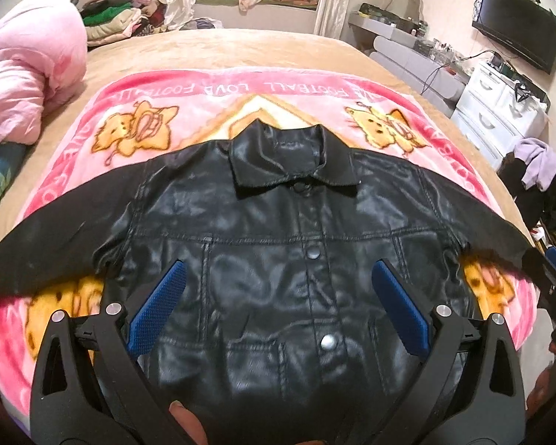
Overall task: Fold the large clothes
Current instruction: 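Lower the right gripper onto the jacket sleeve cuff and close on it, then lift the held sleeve and fold it across the jacket body toward the left gripper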
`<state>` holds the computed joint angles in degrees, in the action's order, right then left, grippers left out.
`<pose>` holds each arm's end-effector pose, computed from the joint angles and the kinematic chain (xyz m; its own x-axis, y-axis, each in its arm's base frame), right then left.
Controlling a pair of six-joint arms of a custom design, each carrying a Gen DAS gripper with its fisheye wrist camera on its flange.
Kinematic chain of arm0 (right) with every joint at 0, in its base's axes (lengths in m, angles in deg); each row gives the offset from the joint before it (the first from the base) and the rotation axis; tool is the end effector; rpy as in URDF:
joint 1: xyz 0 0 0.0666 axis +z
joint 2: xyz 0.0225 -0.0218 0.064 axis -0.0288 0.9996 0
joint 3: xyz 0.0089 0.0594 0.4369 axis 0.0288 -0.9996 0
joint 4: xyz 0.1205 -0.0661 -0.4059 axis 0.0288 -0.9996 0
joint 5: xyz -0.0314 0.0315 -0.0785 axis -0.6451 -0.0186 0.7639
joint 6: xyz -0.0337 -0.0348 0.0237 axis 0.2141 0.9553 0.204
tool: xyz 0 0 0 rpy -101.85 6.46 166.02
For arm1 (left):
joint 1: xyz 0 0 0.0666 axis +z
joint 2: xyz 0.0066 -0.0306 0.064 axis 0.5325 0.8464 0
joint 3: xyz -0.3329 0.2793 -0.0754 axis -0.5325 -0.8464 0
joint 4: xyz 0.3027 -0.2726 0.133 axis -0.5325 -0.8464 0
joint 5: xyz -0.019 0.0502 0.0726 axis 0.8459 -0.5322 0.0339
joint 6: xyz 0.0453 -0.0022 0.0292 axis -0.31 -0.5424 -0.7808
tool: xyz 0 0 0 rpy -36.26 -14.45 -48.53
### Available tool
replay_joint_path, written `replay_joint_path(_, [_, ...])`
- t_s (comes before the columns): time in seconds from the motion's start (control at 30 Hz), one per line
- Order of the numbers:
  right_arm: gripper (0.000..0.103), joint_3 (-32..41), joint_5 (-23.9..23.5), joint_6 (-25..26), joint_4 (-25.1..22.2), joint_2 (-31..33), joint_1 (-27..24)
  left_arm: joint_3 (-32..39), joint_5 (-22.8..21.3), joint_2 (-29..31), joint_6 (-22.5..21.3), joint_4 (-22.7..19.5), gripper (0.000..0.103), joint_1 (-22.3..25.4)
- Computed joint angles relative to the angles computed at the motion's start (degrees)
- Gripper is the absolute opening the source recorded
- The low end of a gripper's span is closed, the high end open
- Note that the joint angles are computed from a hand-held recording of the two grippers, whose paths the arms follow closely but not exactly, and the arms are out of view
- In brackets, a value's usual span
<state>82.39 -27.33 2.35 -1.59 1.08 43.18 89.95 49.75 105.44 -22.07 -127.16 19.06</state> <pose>0.3791 0.3410 0.5368 -0.5608 0.2753 -0.7808 0.3606 0.9302 0.0690 0.5389 -0.1330 0.5022 -0.7436 0.2021 -0.6373 0.3632 0.9224 -0.1312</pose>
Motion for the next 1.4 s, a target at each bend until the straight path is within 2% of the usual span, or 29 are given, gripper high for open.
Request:
replay_joint_path(0.1, [0.099,0.2,-0.9,-0.1,0.7,-0.2,-2.0,1.7,0.0,1.5,-0.2,-0.5,0.094,-0.7])
replay_joint_path(0.23, [0.099,-1.1,-2.6,0.5,3.9,-1.5,-4.6,3.6,0.2,3.4,-0.2,-1.5,0.094,-1.7])
replay_joint_path(0.4, [0.099,-1.3,-1.7,0.0,3.0,-1.9,-8.2,5.3,1.1,5.4,-0.1,-1.5,0.094,-2.5])
replay_joint_path(0.6, [0.099,-5.1,-3.2,-1.0,5.3,-3.9,-12.6,6.5,0.0,7.9,-0.4,-1.0,0.094,-4.0])
replay_joint_path(0.73, [0.099,-7.9,-3.6,-4.0,4.1,-5.1,-15.4,6.8,-0.6,9.4,-1.3,-0.4,0.094,-4.9])
replay_joint_path(0.87, [0.099,-11.7,-5.2,-7.7,3.9,-6.7,-18.4,7.9,1.6,11.4,-1.8,-0.7,0.094,-5.4])
replay_joint_path(0.97, [0.099,-13.4,-5.5,-11.6,1.6,-7.0,-20.0,7.9,2.1,12.2,-2.8,0.0,0.094,-5.9])
replay_joint_path(1.1, [0.099,-15.8,-5.3,-15.3,1.0,-8.3,-21.6,7.9,2.5,13.5,-3.5,-0.5,0.094,-6.7])
replay_joint_path(1.23, [0.099,-19.1,-6.3,-18.0,2.6,-10.6,-23.6,7.4,3.7,13.9,-5.2,-0.5,0.094,-7.5])
replay_joint_path(1.4, [0.099,-22.9,-6.8,-24.3,1.6,-13.6,-25.9,7.2,4.2,15.1,-6.5,-1.0,0.094,-7.8])
